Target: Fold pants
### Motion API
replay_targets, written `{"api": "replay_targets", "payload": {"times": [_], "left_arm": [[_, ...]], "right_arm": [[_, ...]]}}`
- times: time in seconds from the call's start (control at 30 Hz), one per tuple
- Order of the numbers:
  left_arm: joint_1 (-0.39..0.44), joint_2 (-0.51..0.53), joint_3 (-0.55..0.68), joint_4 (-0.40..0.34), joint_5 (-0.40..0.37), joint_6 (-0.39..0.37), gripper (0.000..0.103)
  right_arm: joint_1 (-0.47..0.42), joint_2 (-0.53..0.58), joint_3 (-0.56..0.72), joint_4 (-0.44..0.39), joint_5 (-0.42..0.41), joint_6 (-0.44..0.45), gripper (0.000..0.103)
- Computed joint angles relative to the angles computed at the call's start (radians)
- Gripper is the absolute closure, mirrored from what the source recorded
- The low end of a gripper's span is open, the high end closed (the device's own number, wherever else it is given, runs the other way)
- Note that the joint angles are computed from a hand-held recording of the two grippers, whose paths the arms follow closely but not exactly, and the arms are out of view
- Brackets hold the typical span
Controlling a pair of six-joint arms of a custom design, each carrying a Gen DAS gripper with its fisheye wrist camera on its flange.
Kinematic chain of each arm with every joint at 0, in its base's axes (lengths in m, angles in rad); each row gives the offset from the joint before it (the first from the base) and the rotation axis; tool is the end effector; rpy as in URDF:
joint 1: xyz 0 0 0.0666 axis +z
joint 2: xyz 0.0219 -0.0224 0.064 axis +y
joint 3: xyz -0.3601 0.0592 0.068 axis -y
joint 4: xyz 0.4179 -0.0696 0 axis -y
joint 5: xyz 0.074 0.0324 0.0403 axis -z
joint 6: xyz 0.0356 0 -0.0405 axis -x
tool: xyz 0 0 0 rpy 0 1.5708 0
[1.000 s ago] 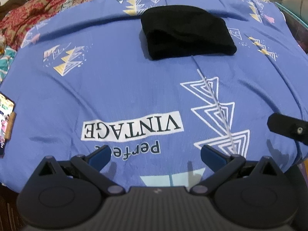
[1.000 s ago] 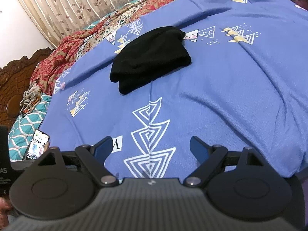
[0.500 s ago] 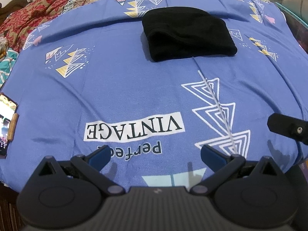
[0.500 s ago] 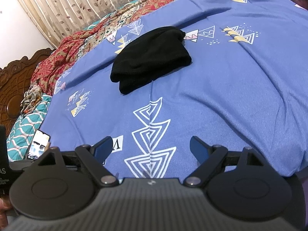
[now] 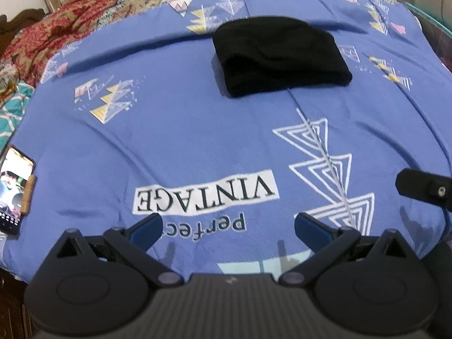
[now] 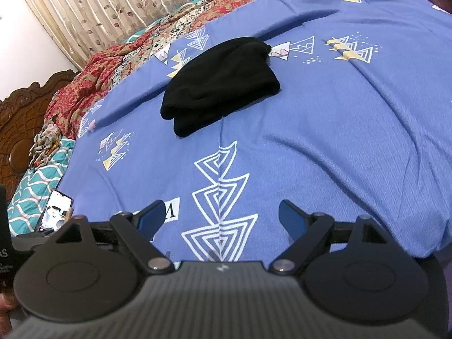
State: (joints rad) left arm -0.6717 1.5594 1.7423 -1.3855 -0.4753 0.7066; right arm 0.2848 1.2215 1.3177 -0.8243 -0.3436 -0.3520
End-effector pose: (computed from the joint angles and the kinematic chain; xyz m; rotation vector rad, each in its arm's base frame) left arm 0.4283 -0.3202 0.4688 -0.1599 2.5537 0.1752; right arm 0.4369 0.1400 0.4607 -0.1036 2.3520 0.7161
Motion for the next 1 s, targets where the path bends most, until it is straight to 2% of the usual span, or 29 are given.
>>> {"api": "replay_targets", "payload": {"times": [0.17,0.33,0.47,0.63,0.83,1.0], "left_arm": [[-0.023,-0.028,-0.021,0.054,-0.13,-0.02,0.0],[-0.04,-0.049,-0.036,0.119,-0.217,-0.065,0.0],[-0.046,-0.07,-0.051,0.191,-0.222,-0.12,0.0],[-0.063,-0.072,-0.043,0.237,-0.272,-0.184,0.0],[-0.061,-0.076,-0.02,0.228,-0.228,-0.172,0.0],[-0.063,-0.075,-0.018,0.211,-0.228,-0.173,0.0]], "right_arm": [[0.0,0.0,0.0,0.0,0.0,0.002,0.014],[0.0,0.001,0.001,0.0,0.001,0.0,0.014],[-0.001,0.004,0.004,-0.003,0.0,0.002,0.014],[-0.001,0.004,0.003,-0.003,0.0,0.001,0.014],[-0.003,0.005,0.003,-0.004,-0.001,-0.004,0.014],[-0.004,0.005,0.003,-0.004,-0.002,-0.004,0.014]]}}
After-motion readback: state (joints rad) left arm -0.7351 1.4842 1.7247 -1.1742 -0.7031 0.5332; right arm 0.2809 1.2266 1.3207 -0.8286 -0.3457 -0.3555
